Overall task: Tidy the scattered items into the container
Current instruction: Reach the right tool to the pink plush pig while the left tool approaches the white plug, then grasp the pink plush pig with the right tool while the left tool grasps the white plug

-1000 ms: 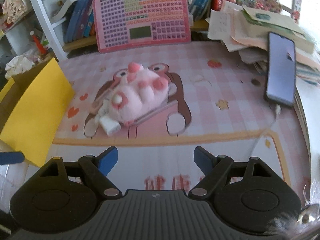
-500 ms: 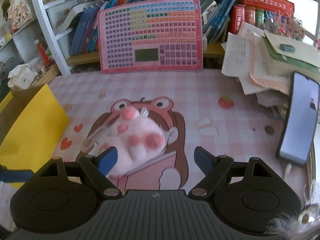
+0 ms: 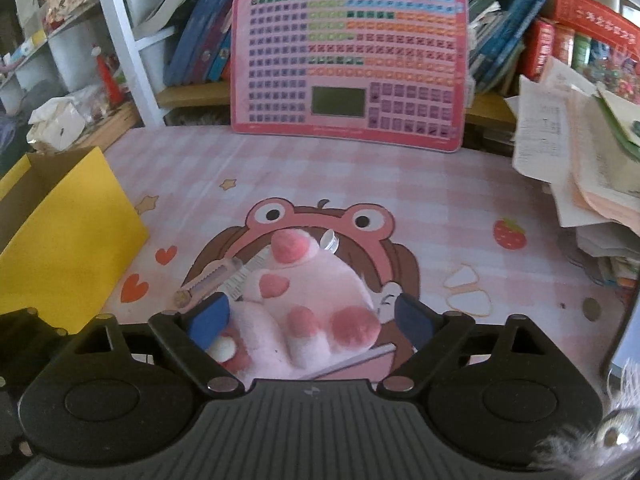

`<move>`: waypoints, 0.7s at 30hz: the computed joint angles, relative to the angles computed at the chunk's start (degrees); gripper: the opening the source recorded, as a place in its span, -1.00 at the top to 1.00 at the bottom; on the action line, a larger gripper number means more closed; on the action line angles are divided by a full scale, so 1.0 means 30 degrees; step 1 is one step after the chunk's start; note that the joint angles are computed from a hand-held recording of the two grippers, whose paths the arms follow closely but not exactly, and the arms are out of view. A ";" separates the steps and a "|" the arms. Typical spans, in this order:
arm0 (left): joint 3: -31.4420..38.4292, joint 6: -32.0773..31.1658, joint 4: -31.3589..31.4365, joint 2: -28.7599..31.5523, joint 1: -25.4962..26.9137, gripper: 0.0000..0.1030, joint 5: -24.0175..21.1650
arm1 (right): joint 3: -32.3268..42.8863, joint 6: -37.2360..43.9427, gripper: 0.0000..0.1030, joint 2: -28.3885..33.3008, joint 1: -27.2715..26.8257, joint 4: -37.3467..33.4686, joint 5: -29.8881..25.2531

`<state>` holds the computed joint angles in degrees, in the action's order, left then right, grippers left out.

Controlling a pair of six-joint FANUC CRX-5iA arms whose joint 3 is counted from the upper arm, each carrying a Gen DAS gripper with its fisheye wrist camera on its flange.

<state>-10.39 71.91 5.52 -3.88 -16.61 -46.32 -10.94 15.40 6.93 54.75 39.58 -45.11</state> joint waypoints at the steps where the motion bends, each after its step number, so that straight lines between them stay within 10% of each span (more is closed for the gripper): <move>1: 0.0076 -0.0052 -0.0104 0.0090 -0.0065 -0.43 0.0022 | 0.0020 0.0008 -0.78 0.0064 -0.0062 -0.0017 0.0123; 6: 0.0316 -0.0483 -0.0215 0.0463 -0.0262 -0.23 0.0005 | -0.0443 -0.0157 -0.61 -0.0184 -0.0340 -0.0149 0.1174; 11: 0.0522 -0.0667 -0.0590 0.0667 -0.0516 -0.18 0.0214 | -0.1701 -0.1862 0.17 -0.0970 -0.0477 0.1260 0.2020; 21: 0.0343 -0.1970 -0.0278 0.0596 -0.0577 0.16 0.0513 | -0.2912 -0.3444 0.22 -0.2300 -0.0299 0.1278 0.1569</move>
<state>-9.36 66.01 4.69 -2.09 -18.34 -44.78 -19.68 5.07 0.03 53.85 43.42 -40.40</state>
